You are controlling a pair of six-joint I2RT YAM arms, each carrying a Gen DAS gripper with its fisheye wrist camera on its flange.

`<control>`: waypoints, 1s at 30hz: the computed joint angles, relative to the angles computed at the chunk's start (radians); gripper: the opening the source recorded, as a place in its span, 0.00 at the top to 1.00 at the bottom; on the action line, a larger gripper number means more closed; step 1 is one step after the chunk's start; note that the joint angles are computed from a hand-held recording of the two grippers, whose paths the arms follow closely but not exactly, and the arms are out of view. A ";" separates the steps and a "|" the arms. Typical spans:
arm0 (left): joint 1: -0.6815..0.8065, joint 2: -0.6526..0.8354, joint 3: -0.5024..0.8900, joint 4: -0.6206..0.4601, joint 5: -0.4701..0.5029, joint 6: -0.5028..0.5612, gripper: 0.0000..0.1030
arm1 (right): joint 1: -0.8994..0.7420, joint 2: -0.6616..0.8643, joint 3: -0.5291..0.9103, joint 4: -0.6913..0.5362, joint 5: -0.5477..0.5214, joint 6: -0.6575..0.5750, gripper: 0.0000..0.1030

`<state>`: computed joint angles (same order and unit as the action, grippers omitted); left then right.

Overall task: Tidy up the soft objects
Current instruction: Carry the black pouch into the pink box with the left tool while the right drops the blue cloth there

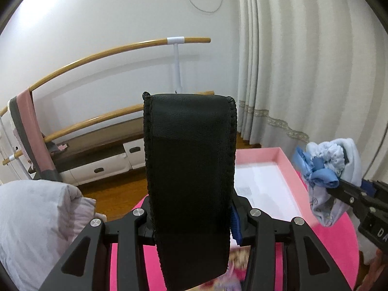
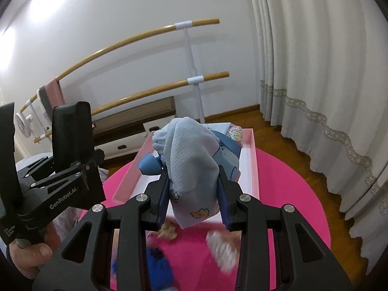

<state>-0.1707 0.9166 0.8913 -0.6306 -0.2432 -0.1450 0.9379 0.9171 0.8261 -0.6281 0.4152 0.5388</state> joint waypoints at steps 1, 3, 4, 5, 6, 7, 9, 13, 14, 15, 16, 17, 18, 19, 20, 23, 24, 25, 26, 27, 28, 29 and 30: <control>-0.010 0.035 0.009 0.017 -0.008 -0.007 0.60 | -0.048 0.030 0.001 0.032 -0.036 -0.025 0.69; -0.019 0.124 0.024 0.071 -0.014 -0.017 0.60 | -0.126 0.094 0.010 0.085 -0.100 -0.062 0.69; -0.031 0.179 0.040 0.097 -0.019 -0.026 0.60 | -0.165 0.132 0.018 0.110 -0.135 -0.080 0.69; -0.035 0.226 0.054 0.117 -0.018 -0.030 0.60 | -0.199 0.173 0.030 0.133 -0.167 -0.096 0.69; -0.035 0.302 0.094 0.143 -0.014 -0.031 0.60 | -0.219 0.200 0.035 0.148 -0.183 -0.108 0.69; -0.038 0.342 0.115 0.149 -0.012 -0.035 0.60 | -0.245 0.245 0.049 0.166 -0.207 -0.122 0.68; -0.043 0.435 0.168 0.160 -0.002 -0.039 0.60 | -0.283 0.314 0.069 0.190 -0.242 -0.140 0.68; -0.023 0.606 0.292 0.160 0.048 -0.041 0.60 | -0.337 0.447 0.102 0.234 -0.297 -0.151 0.68; -0.023 0.638 0.317 0.158 0.052 -0.042 0.60 | -0.346 0.472 0.111 0.238 -0.309 -0.151 0.68; -0.014 0.677 0.351 0.157 0.066 -0.038 0.59 | -0.354 0.496 0.122 0.240 -0.317 -0.153 0.67; -0.019 0.702 0.376 0.151 0.067 -0.044 0.58 | -0.359 0.507 0.122 0.243 -0.321 -0.159 0.67; -0.017 0.725 0.398 0.145 0.071 -0.045 0.50 | -0.364 0.522 0.126 0.246 -0.322 -0.161 0.64; -0.011 0.744 0.424 0.131 0.077 -0.045 0.45 | -0.370 0.531 0.126 0.250 -0.325 -0.161 0.60; 0.006 0.776 0.468 0.123 0.093 -0.032 0.36 | -0.374 0.532 0.125 0.252 -0.323 -0.158 0.59; 0.012 0.795 0.498 0.122 0.094 -0.026 0.30 | -0.378 0.528 0.119 0.257 -0.321 -0.155 0.54; 0.040 0.818 0.532 0.143 0.086 0.006 0.19 | -0.380 0.509 0.110 0.259 -0.313 -0.153 0.25; 0.052 0.807 0.521 0.148 0.089 0.010 0.17 | -0.380 0.494 0.102 0.262 -0.305 -0.152 0.13; 0.058 0.786 0.501 0.156 0.090 0.011 0.16 | -0.377 0.472 0.090 0.264 -0.300 -0.145 0.07; 0.057 0.771 0.486 0.164 0.085 0.011 0.15 | -0.375 0.445 0.076 0.266 -0.300 -0.136 0.00; 0.049 0.727 0.443 0.178 0.065 0.010 0.13 | -0.373 0.416 0.063 0.265 -0.296 -0.129 0.00; 0.042 0.693 0.412 0.190 0.048 0.010 0.11 | -0.366 0.393 0.055 0.257 -0.286 -0.121 0.00; 0.033 0.641 0.348 0.217 0.028 0.009 0.06 | -0.361 0.366 0.048 0.248 -0.272 -0.115 0.00; 0.011 0.541 0.235 0.253 -0.006 0.001 0.01 | -0.351 0.323 0.032 0.236 -0.251 -0.103 0.00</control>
<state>-0.1599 1.4577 1.1266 -0.3780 -0.2489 -0.1440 0.5865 1.2402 0.8578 -0.3917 0.1646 0.4353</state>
